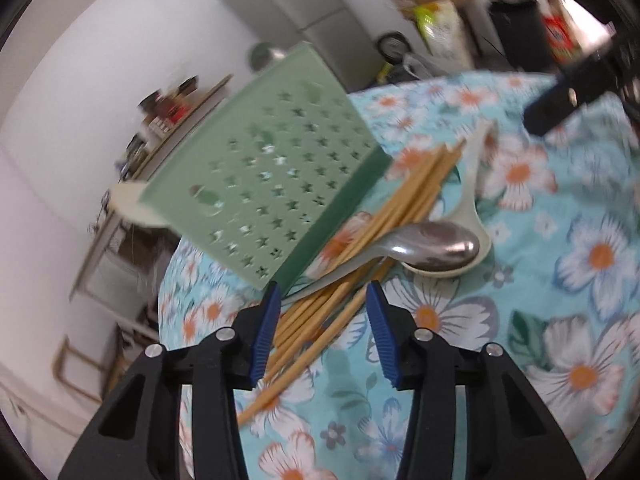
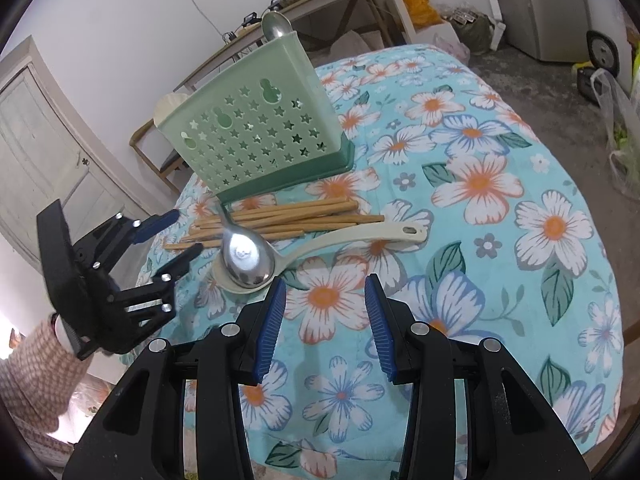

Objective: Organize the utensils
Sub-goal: 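Reach the left tool to the metal spoon on the cloth and grasp it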

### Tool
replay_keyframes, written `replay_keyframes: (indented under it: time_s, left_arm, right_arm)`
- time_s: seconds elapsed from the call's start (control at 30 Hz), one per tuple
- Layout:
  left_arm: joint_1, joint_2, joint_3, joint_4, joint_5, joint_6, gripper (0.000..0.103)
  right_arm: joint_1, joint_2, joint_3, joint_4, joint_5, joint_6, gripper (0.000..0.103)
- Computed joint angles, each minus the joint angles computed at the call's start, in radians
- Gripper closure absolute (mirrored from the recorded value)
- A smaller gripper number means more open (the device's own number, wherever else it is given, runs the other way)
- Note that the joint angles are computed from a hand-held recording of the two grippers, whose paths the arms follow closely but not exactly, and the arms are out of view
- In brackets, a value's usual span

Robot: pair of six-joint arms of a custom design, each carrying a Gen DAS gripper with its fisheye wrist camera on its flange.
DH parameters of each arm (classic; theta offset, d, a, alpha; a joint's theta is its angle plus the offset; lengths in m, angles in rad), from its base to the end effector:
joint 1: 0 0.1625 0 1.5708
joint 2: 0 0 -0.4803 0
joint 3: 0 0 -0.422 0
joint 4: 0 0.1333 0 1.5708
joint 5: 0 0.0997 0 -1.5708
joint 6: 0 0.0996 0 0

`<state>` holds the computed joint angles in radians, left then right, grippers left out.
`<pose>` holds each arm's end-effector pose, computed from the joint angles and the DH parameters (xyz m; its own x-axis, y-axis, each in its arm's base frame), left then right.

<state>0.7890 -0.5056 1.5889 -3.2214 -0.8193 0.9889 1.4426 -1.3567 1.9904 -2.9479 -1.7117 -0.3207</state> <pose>-0.3793 -0.6677 0.0145 0.0694 0.6398 -0.7654 0.9757 0.1164 0.1857 0.0439 -0.5927 0.3768 -0.9500 -0.0206 0.3115 -0.2164 0.7625 -0.6097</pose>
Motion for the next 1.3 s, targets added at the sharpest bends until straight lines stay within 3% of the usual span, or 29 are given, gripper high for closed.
replay_keyframes:
  time_s: [0.43, 0.6, 0.83, 1.13, 1.3]
  left_arm:
    - [0.02, 0.054, -0.08, 0.064, -0.064, 0.337, 0.069]
    - [0.022, 0.059, -0.09, 0.088, -0.074, 0.433, 0.092]
    - [0.011, 0.058, -0.087, 0.028, -0.09, 0.485, 0.098]
    - [-0.022, 0.025, -0.078, -0.014, -0.072, 0.404, 0.1]
    - [-0.045, -0.041, -0.062, 0.093, -0.062, 0.191, 0.1]
  right_arm:
    - [-0.007, 0.021, -0.026, 0.024, -0.002, 0.008, 0.063]
    - [-0.009, 0.027, -0.031, 0.026, -0.003, 0.009, 0.063]
    - [-0.011, 0.028, -0.03, 0.024, 0.001, 0.012, 0.063]
    - [-0.01, 0.01, -0.006, -0.005, 0.011, 0.013, 0.063]
    - [-0.008, -0.005, 0.011, -0.02, 0.023, 0.012, 0.063]
